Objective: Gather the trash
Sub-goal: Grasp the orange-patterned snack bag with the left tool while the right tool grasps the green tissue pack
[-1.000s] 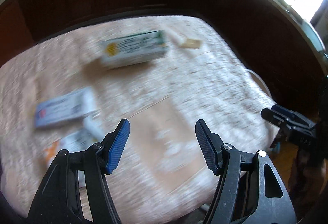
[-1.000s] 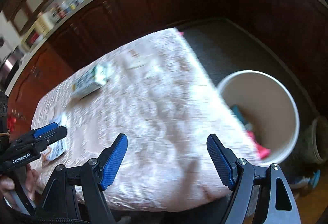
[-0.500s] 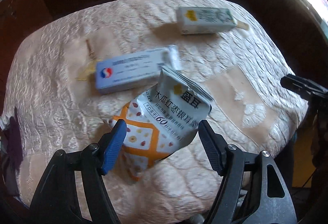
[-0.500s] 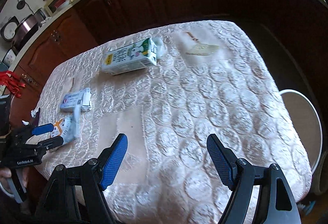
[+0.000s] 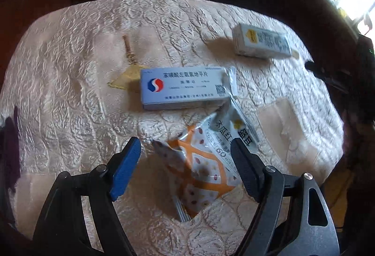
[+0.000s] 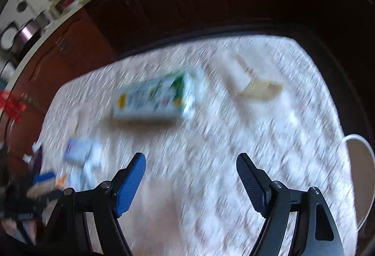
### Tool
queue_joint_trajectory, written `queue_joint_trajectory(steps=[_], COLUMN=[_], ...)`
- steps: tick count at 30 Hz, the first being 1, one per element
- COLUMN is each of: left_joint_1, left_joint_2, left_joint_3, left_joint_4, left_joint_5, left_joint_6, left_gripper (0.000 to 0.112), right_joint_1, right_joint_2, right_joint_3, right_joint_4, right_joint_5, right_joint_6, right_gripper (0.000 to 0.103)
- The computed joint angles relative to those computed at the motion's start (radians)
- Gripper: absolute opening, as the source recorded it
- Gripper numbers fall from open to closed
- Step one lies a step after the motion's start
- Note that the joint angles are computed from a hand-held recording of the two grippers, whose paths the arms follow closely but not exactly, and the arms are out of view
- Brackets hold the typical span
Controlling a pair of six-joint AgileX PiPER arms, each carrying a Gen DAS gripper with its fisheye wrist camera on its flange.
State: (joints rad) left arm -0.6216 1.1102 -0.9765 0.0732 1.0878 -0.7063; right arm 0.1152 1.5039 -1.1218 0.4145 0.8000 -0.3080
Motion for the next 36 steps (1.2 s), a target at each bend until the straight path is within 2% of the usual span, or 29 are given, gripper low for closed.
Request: queue_joint_trajectory(steps=[3,7,12,14,16,18,20,23,25,28,32,34,36], left_joint_1=[0.007,0.029,0.029,0.044,0.062,0.074,0.095,0.096,0.08,0.051,0.05,0.053,0.055], left_joint_2=[-0.012,-0.009,-0.018,-0.019,-0.017,-0.015,-0.014,-0.018,-0.013,-0.011,-0.004,0.008,0.014], left_joint_3=[0.002,0.003,-0.001,0.003,0.014,0.029,0.041,0.054,0.053,0.053,0.055,0.06,0.066], left_joint_4=[0.01,-0.001,-0.003,-0.027,-0.05,-0.07,-0.107,-0.126,-0.119,-0.099,-0.111,-0.116,-0.121], left_joint_5=[0.013,0.007,0.003,-0.007,-0.022,-0.038,-0.056,-0.077,-0.08,-0.088,-0.095,-0.099,-0.108], left_joint_6=[-0.003,0.003,0.019,0.049,0.086,0.112,0.15,0.158,0.148,0.126,0.148,0.15,0.148], left_gripper=[0.078,0.078,0.078,0.078,0.078,0.078,0.078,0.078,0.078,0.078,0.078,0.078,0.078], right_joint_1=[-0.016,0.008,0.032,0.035,0.044,0.021,0.007,-0.002,-0.003,0.002,0.007,0.032,0.062], right_joint_2=[0.07,0.215,0.406,0.398,0.343,0.273,0.235,0.196,0.208,0.277,0.273,0.32,0.378], right_joint_3=[-0.099,-0.287,-0.505,-0.481,-0.404,-0.312,-0.268,-0.236,-0.249,-0.314,-0.3,-0.364,-0.429], right_joint_4=[0.003,-0.093,-0.17,-0.159,-0.142,-0.039,-0.01,-0.013,-0.014,-0.02,-0.004,-0.058,-0.082], right_joint_5=[-0.023,-0.015,0.119,0.166,0.172,0.192,0.212,0.169,0.148,0.161,0.039,0.065,0.102], right_joint_6=[0.055,0.192,0.267,0.209,0.144,0.009,-0.046,-0.086,-0.078,-0.031,-0.026,0.044,0.092], right_gripper=[0.077,0.077,0.077,0.077,0.077,0.077,0.077,0.077,0.077,0.077,0.08,0.085,0.085])
